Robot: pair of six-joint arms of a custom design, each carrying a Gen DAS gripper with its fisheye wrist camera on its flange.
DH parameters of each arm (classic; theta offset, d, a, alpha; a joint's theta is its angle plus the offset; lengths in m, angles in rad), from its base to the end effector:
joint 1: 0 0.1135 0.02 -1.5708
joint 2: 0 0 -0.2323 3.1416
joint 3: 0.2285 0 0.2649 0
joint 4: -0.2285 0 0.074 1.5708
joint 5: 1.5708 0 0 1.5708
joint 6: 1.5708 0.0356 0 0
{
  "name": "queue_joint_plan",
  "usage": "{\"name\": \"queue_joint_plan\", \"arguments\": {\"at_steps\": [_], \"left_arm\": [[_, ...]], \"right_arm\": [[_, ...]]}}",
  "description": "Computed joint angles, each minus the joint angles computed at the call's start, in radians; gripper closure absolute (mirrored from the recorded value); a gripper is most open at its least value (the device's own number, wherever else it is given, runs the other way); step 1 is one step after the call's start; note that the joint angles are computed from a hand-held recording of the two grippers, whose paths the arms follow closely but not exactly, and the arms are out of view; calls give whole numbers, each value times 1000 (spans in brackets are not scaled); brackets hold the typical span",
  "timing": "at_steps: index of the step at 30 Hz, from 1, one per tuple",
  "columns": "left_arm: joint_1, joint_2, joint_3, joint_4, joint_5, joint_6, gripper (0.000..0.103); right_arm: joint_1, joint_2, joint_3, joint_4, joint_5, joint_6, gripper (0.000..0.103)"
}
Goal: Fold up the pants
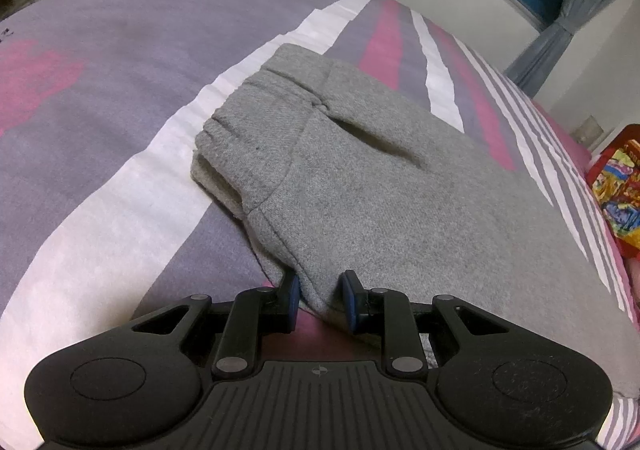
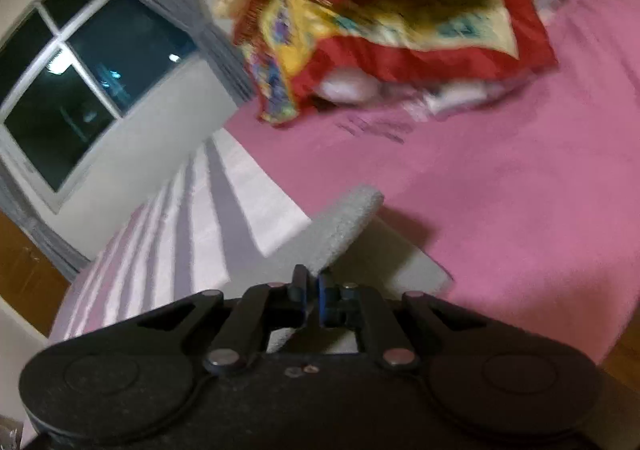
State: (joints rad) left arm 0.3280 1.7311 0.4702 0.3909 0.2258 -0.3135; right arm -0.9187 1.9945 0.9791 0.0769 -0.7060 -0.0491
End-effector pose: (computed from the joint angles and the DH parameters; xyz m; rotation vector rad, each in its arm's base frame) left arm 0.2515 0.0772 0.0323 -0.6697 2.3349 -0.2687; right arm 0.2382 -0.2739 0.0561 0.7001 2.1496 0.3904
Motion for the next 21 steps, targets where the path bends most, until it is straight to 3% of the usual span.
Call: {"name": "queue_joint_plan", "arguments": {"at_steps": [1,2,4,6,7,9,11,13,16,21], "left_arm": [[-1,-6,0,-8,-1,-2,79],[0,-23,1,-28,-1,-4,79],[14,-98,-20,-69,6,-28,79],[37,-199,-108,2,-8,-55,76],[50,-231,-137,26,-24,-58,70],[72,-262,-167,46,-61,-73,37],[97,-244,-165,64,-41,-47,37],[122,-196,-141,78,-3,-36,37],[140,-110,-84,99,34,-27,37],[153,34,20,127,61,-46,37]], "right_arm": [[16,43,42,-58,44,-38,94],[5,42,34,-46,21,-54,94],[11,-54,-59,42,27,-44,78],[30,-129,-116,78,-42,-76,76],[59,-163,-125,65,-74,-101,76],[139,-220,-140,43,-126,-148,72],[272,-251,-117,-17,-154,-197,66],[427,-230,-60,-50,-162,-208,57],[668,-129,76,-95,-140,-221,56],[958,224,506,-233,-42,-228,56]]}}
